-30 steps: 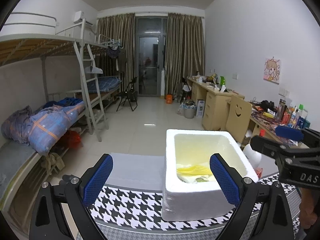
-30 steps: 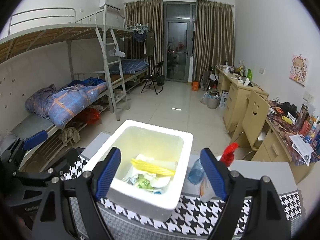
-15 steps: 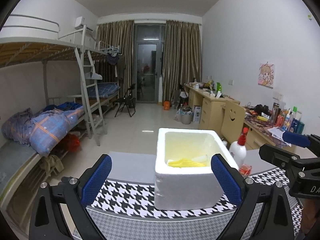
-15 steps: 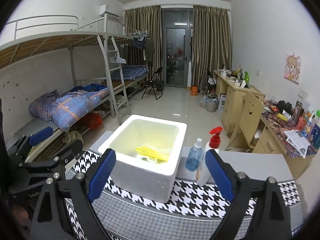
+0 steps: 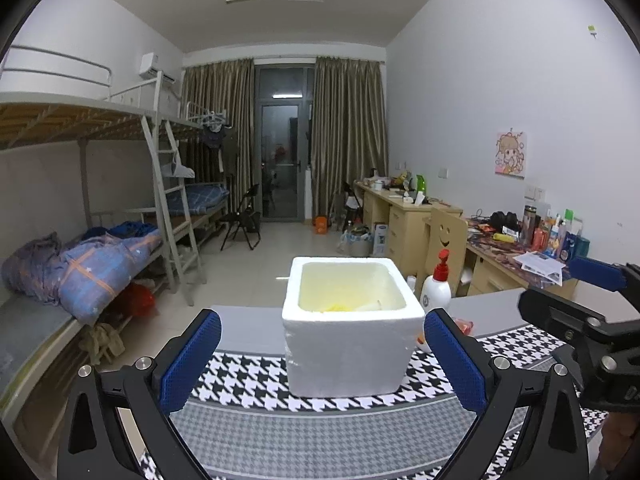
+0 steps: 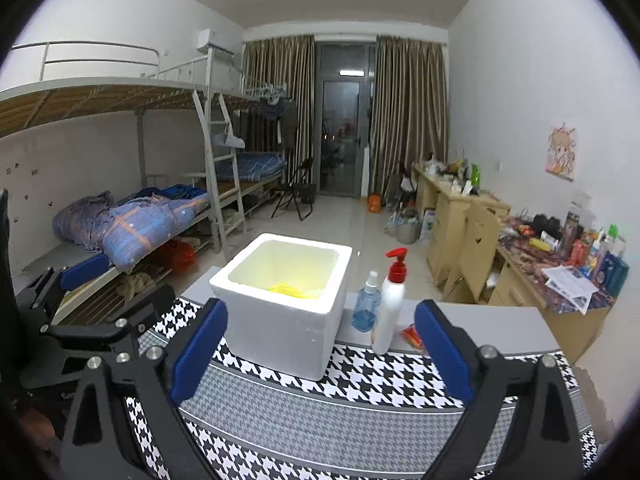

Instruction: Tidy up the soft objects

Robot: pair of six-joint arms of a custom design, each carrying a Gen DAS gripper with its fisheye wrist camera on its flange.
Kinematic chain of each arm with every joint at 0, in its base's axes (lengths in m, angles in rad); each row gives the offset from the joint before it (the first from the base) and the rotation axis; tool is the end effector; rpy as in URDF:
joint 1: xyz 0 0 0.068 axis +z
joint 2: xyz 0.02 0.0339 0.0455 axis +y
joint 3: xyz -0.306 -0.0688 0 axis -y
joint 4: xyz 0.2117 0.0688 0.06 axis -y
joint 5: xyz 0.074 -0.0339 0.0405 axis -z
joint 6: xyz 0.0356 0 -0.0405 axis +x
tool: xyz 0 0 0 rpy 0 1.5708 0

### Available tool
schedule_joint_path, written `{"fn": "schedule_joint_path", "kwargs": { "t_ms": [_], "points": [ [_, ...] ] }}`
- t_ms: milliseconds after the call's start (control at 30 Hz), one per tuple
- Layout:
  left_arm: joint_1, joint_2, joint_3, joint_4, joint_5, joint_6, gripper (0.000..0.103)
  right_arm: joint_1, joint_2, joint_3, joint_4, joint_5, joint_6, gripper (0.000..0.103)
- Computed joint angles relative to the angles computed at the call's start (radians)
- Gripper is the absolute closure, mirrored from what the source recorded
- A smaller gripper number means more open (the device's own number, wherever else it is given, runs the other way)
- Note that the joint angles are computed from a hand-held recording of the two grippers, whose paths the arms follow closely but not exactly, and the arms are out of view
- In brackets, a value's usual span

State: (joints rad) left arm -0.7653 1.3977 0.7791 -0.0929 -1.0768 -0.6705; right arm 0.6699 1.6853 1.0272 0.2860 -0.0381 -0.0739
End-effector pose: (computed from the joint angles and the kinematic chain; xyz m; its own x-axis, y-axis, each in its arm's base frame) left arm 0.1972 -0.1460 0.2817 -0.2742 -0.1451 -0.9507 -0.4120 0.9109 -0.0202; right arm 0.2823 0.2253 0.2956 -0.2364 -0.2813 -0.9300 -0.6675 0.7425 -0.0550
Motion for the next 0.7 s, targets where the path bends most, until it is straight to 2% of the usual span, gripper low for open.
{"fn": "schedule_joint_path", "kwargs": {
  "t_ms": [133,433,700],
  "points": [
    [-0.074,0.0,0.006,-0.085,-0.048,-0.105,0.001,-0.003,-0.064,-0.107,0.071,-0.012,0.005,0.006],
    [-0.19,0.047,0.043,-0.23,-0.153,-0.248,0.001,-0.027,-0.153,-0.283,0.183,-0.037,0.008,0.006],
    [-0.288,0.106,0.068,-0.408,-0.224,-0.477,0.001,-0.076,-0.184,-0.367,0.25,-0.093,0.022,0.006]
  ]
}}
